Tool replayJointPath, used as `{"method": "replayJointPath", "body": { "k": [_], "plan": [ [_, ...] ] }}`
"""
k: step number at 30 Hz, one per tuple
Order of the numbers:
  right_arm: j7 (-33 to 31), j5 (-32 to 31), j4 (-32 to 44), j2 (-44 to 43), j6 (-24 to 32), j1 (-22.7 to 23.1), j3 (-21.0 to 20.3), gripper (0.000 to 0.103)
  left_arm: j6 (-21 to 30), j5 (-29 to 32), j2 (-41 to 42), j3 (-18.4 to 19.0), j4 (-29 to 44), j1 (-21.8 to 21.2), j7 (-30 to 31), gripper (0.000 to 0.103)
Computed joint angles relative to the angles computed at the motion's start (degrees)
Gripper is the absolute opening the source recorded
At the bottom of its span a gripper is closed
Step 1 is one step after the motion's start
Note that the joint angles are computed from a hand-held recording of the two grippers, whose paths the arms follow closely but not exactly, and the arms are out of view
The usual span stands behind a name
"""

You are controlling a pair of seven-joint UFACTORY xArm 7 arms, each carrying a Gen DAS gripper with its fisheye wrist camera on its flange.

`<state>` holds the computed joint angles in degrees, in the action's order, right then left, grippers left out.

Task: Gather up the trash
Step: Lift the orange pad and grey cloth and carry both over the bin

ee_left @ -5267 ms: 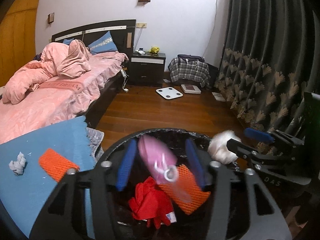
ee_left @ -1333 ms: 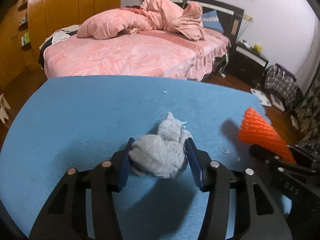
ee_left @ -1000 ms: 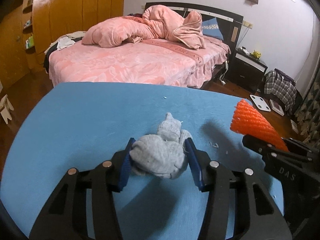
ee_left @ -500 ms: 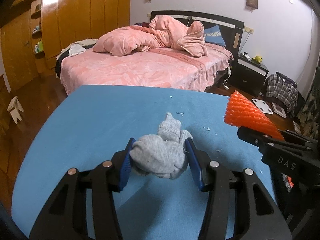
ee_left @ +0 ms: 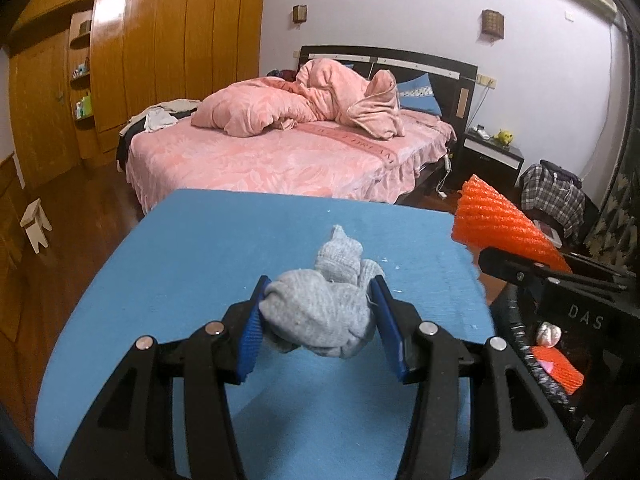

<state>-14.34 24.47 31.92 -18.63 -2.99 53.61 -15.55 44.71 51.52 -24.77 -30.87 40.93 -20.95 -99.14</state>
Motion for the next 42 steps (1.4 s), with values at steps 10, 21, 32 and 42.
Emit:
{"method": "replayJointPath", "body": {
  "k": [10, 21, 32, 42],
  "plan": [
    [4.6, -6.0, -7.8, -13.2, 3.5, -12.2, 7.8, 0.039, 4.4, 3.6, 3.6, -3.8, 7.0, -2.2, -1.9, 0.049],
    [6.4, -9.6, -13.7, -24.9, 8.7, -20.7, 7.8, 0.04, 7.7, 11.5, 14.5, -2.7, 16.9, -8.5, -5.1, 0.049],
    [3.4, -11.6, -17.5, -31.6, 13.2, -31.0, 5.2, 0.04, 6.0, 20.0, 27.5, 2.5, 27.9, -16.7, -3.7, 0.049],
    [-1.8, -11.4, -19.0, -31.6, 14.4, -38.4, 1.8, 0.04, 0.0, 23.4, 37.3, 9.6, 36.8, -23.2, -1.4, 0.049]
  ]
}}
